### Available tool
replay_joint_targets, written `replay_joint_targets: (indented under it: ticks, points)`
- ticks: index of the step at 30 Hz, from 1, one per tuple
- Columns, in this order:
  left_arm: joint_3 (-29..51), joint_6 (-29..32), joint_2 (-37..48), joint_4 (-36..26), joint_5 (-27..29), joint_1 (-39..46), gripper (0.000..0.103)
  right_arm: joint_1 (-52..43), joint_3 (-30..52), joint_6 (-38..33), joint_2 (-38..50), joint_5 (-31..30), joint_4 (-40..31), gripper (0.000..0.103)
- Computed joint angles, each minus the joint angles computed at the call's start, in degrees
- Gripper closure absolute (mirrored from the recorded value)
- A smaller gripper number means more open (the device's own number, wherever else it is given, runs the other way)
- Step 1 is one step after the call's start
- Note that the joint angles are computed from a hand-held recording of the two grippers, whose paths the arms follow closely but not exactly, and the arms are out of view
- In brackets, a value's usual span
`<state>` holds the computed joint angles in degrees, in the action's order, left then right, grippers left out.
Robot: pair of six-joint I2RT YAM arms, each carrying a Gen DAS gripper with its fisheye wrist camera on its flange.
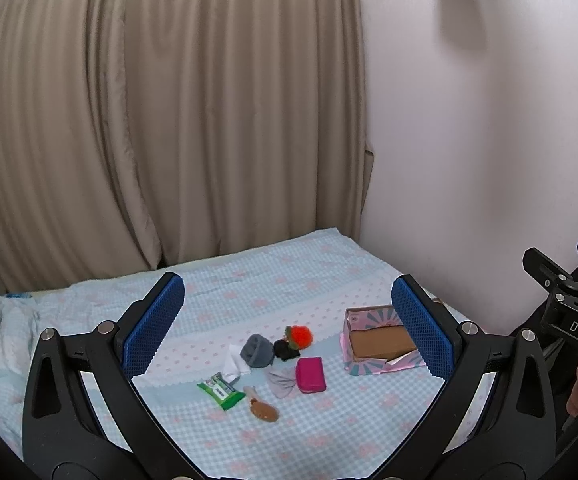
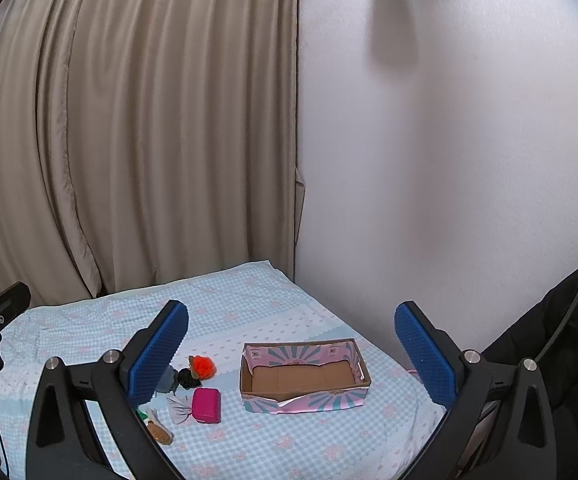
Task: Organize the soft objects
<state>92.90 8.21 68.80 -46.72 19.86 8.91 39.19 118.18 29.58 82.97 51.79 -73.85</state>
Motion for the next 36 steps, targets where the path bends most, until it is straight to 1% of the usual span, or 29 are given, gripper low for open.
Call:
replay_joint_targets:
  ticks: [11, 20, 21, 26, 29, 35, 36]
  points:
    - [1.63, -0.27, 1.04, -0.5, 0.3, -0.01, 0.0, 0.55, 0.82, 0.81, 0.47, 0.22, -0.52, 0.0]
    - [1.02, -0.51, 0.69, -0.08, -0.08, -0.42, 0.0, 0.17, 0.69, 0.56, 0.28, -0.18, -0.32, 0.0]
    - [1.07, -0.52, 0.71, -0.08, -0.17, -0.48, 0.0, 0.06, -0.33, 0.33, -0.31, -0.35, 0.39, 0.0]
    - [0.86, -0.46, 0.59, -0.07, -0.17, -0.39, 0.0, 0.22, 0.9, 0.45, 0.69, -0.44, 0.1, 0.0]
    - [0.98, -0.41, 0.72, -0.33, 0.36, 0.26, 0.0, 0.23, 1.97, 0.56, 1.56, -0.57, -0.28, 0.0]
    - [2.02, -0.3, 1.32, -1.52, 1.31, 1.12, 0.0, 0.46, 1.47, 0.72, 1.56, -0.31, -0.3, 0.0]
    - [2.03, -0.28, 1.33, -1.8, 1.6, 1.39, 0.0, 0.25, 0.05, 0.48, 0.65, -0.47, 0.36, 0.0]
